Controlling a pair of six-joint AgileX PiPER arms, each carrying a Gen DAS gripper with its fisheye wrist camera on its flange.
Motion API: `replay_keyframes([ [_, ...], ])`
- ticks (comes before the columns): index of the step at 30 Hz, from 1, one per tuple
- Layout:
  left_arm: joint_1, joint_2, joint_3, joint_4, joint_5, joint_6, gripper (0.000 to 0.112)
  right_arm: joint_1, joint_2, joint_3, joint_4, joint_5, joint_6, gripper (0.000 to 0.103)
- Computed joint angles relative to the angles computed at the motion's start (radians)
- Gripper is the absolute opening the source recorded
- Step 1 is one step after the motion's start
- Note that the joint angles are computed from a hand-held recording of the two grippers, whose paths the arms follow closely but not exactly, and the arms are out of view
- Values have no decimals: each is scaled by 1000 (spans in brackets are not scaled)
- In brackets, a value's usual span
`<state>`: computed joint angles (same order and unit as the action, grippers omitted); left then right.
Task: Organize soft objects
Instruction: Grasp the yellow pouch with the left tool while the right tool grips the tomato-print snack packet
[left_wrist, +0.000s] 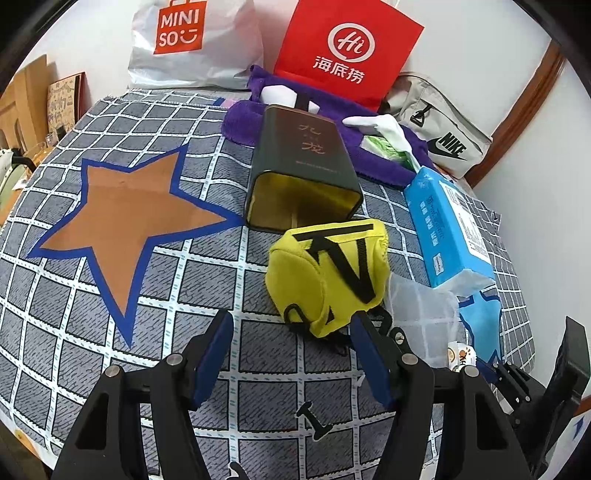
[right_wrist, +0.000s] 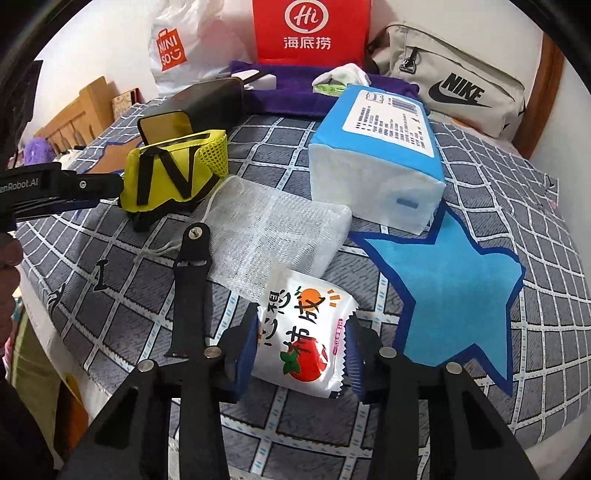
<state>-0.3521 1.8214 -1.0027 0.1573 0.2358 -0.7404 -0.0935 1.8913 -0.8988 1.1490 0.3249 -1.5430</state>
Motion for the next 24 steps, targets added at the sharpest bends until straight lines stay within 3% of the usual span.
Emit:
replay_keyframes([
  [3, -9, 11, -13, 40, 5, -40, 64, -52, 13, -29, -18, 95, 8, 37],
  [8, -25, 32, -29, 141, -2, -140, 64, -111, 13, -55, -35, 184, 4, 35],
  [14, -40, 67, -53, 321, -8, -330, 62, -149, 20, -80, -11, 194, -25, 35],
  [19, -38, 88, -66, 373, -27, -399, 61, -154, 70, -124, -32, 179, 0, 35],
  [21, -44, 95, -75, 435, -22, -457, 54, -157, 93, -143, -44, 191, 16, 35],
  [24, -46, 119, -111, 421, 12, -439, 44, -159, 97, -143, -16, 192, -19, 35],
])
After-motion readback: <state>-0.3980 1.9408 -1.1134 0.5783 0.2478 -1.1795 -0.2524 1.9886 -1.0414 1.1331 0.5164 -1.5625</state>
